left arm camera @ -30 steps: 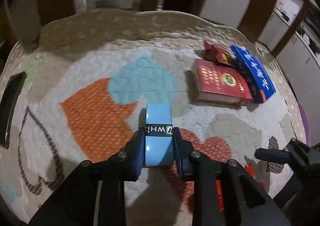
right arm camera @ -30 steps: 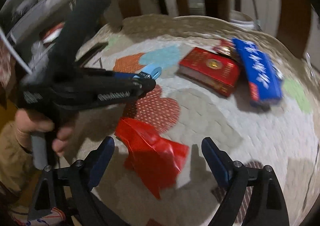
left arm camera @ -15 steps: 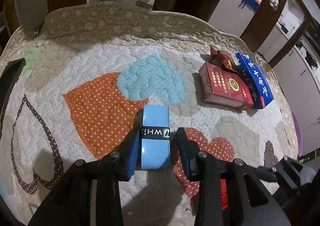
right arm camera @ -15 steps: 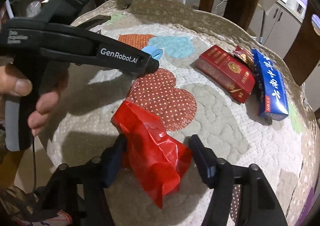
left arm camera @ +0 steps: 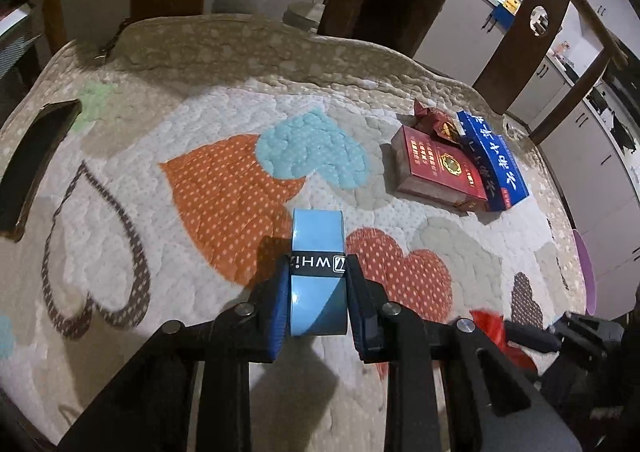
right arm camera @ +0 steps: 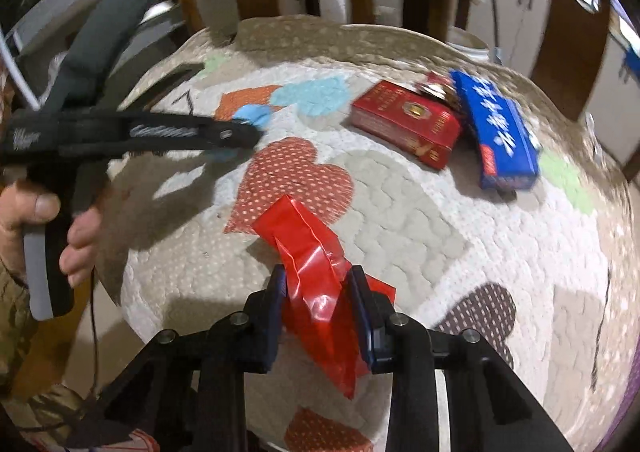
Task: Collect trash
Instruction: 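Carry tape roll and red bag over the purple basket and open both tools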
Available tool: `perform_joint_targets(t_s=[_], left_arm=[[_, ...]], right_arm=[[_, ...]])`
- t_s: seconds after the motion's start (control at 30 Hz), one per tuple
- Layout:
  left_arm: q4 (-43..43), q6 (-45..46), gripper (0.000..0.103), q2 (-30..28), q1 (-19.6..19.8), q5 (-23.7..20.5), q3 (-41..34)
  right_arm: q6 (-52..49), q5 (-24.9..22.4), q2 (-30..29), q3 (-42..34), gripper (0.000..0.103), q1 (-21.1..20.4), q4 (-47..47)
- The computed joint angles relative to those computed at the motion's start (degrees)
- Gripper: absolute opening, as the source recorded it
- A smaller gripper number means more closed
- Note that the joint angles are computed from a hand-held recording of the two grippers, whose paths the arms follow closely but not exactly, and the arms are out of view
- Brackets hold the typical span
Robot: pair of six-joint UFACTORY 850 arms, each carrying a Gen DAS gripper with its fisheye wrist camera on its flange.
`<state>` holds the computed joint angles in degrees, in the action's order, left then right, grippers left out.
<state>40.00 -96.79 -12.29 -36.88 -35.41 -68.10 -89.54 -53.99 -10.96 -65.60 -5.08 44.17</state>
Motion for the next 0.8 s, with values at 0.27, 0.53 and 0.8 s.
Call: perform_joint_targets(t_s=[0.27,0.53,0.8], left_arm=[[-0.84,2.43,0.025,-2.10,-3.77,-9.16,-5.13],[-1.52,7.92,0.025,-7.93,-5.99,-14.42,-14.27],[-4.20,17.96,0.025,-16.30,-7.46,-17.02,-26.50]], right_arm=[[3.28,-3.39,-2.70,-3.79,0.033,-4.41,2.26],[5.40,-5.53,-4.47,-6.14,0.033,-8.68,4.30],[8.47,-5.74,-7.62,-10.19,0.033,-13.61,6.60]])
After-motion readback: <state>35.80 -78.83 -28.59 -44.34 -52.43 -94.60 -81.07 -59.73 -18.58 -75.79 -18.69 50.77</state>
